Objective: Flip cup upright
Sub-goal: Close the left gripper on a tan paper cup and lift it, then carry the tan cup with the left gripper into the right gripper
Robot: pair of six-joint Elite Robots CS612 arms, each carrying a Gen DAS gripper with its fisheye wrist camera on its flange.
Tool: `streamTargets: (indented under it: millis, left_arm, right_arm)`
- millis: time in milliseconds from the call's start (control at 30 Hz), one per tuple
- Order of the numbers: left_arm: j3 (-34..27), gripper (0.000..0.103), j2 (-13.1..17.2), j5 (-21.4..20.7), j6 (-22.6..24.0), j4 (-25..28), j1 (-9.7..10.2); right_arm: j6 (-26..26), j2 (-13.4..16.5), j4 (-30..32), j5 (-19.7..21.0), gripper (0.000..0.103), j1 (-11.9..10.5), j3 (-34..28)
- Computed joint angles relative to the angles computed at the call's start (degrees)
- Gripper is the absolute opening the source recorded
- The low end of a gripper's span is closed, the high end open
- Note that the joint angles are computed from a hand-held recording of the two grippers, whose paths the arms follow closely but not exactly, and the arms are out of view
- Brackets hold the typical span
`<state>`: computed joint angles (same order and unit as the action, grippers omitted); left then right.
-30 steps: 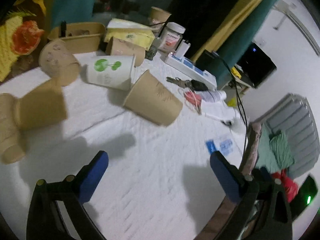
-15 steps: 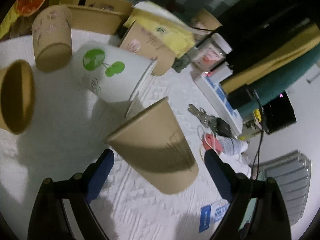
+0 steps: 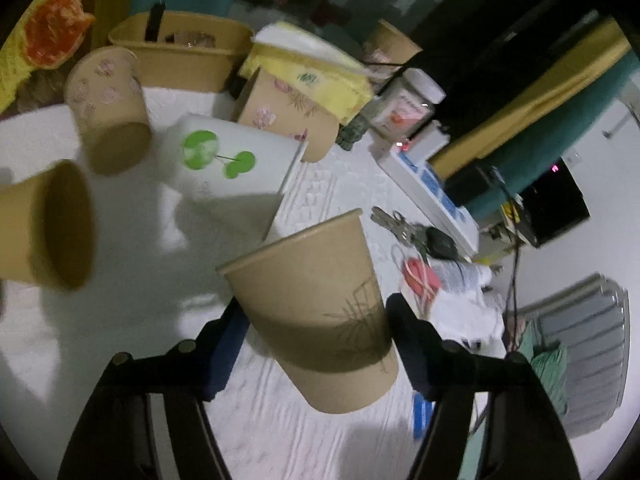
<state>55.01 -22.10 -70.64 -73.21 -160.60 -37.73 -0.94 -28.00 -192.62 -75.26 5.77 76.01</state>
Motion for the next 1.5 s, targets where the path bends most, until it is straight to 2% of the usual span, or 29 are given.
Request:
streamTargets:
  millis: [100, 200, 267, 433, 567, 700, 867, 1100, 1200, 1500]
  left_arm:
    - [7.7, 0.07, -4.3, 2.1, 2.7, -3.1, -1.7]
    - [17.2, 0.07, -9.1, 2.3, 2.9, -7.8, -3.26]
    - [24.0, 0.07, -12.4, 1.6, 2.3, -10.5, -4.23]
    - [36.8, 0.07, -18.8, -1.0, 1.0, -11.6, -6.28]
    - [44.2, 0.07, -21.4, -3.7, -0.7, -14.6, -7.3]
    - [47.6, 0.07, -21.9, -5.7, -1.3, -17.9, -7.66]
    - [47.5, 0.07, -20.3, -8.5, 0.6, -21.6, -7.17]
    - [46.0, 0.07, -19.0, -10.7, 2.4, -23.5, -6.9]
    - [46.0, 0.07, -18.5, -12.0, 1.8, -25.7, -6.64]
    - [47.5, 0.075, -18.7, -11.2, -0.2, -29.3, -6.69]
  right_arm:
    - [0.0, -1.5, -2.3, 0.9, 0.058, 0.4, 2.7]
    - [-0.1, -3.1, -4.8, 1.9, 0.058, 1.0, 6.2]
    - [-0.3, -3.9, -6.0, 2.7, 0.058, 1.5, 8.2]
    - [-0.9, -5.6, -7.0, 5.4, 0.058, 3.1, 12.5]
    - [-2.0, -6.5, -6.8, 6.6, 0.058, 5.0, 15.1]
    - [-3.5, -7.0, -5.1, 7.2, 0.058, 6.9, 16.7]
    - [-5.1, -7.8, -4.1, 6.9, 0.058, 8.1, 18.2]
    - [-5.3, -8.5, -3.2, 4.7, 0.059, 8.0, 18.6]
    - [-5.5, -8.4, -2.5, 4.4, 0.059, 7.9, 18.4]
    - [-7.3, -7.9, 0.5, 3.9, 0.059, 8.3, 17.6]
